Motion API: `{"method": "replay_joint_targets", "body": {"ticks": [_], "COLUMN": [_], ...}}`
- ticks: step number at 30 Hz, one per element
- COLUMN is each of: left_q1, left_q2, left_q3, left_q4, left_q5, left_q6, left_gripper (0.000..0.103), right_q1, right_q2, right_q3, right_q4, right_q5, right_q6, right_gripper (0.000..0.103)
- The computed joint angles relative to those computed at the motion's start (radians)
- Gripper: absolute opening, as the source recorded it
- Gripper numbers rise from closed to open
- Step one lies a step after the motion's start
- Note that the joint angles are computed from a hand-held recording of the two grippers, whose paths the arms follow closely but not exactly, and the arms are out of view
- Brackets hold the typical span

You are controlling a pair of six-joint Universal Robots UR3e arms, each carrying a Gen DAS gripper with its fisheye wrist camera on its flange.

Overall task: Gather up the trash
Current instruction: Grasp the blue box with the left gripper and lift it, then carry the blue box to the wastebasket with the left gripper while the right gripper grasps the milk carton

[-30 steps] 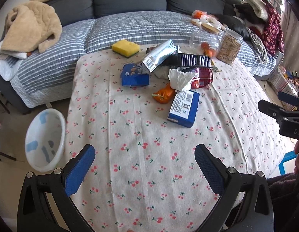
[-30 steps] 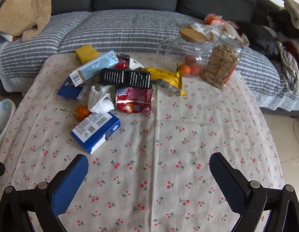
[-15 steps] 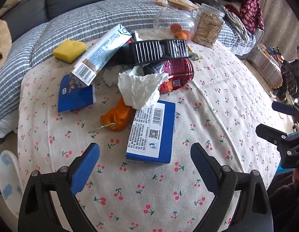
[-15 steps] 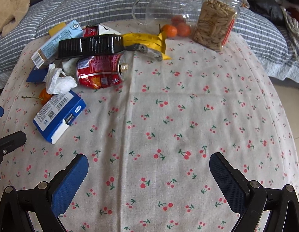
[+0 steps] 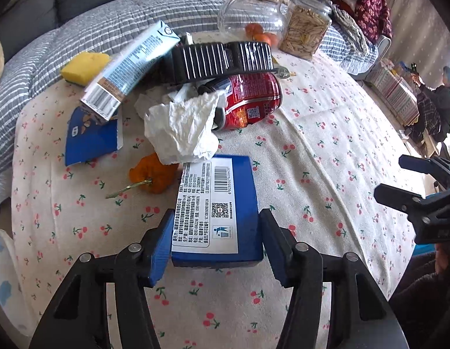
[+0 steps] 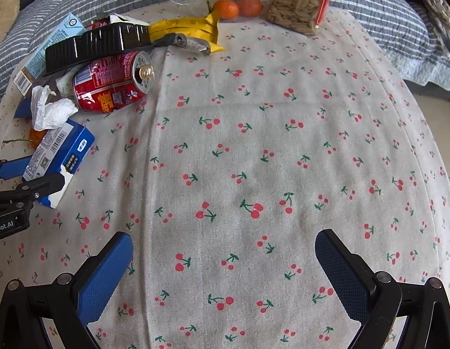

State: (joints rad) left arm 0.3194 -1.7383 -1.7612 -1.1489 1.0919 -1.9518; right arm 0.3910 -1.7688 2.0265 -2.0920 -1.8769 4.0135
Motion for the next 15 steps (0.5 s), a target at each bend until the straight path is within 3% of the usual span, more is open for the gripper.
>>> {"method": "replay_joint_targets", "body": {"ticks": [9,15], "left_q1": [0.239,0.366], "left_q2": [0.077,0.007], "left_q3": [0.104,0.254], "left_q4": [-0.273,-0.365], "left_q5": [-0.076,-0.14], "left_q6": [0.178,0.19], "left_gripper": [0.06,0.06], "right_q1": [0.022,0.075], "right_q2": [0.148,0.33], "right_q3": [-0.163,-0.368], "right_q4": [0.0,-0.013], "right_q5": [-0.005,-0.002], "right_q6": [-0.012,-0.022], "right_gripper": [0.103,0.103]}}
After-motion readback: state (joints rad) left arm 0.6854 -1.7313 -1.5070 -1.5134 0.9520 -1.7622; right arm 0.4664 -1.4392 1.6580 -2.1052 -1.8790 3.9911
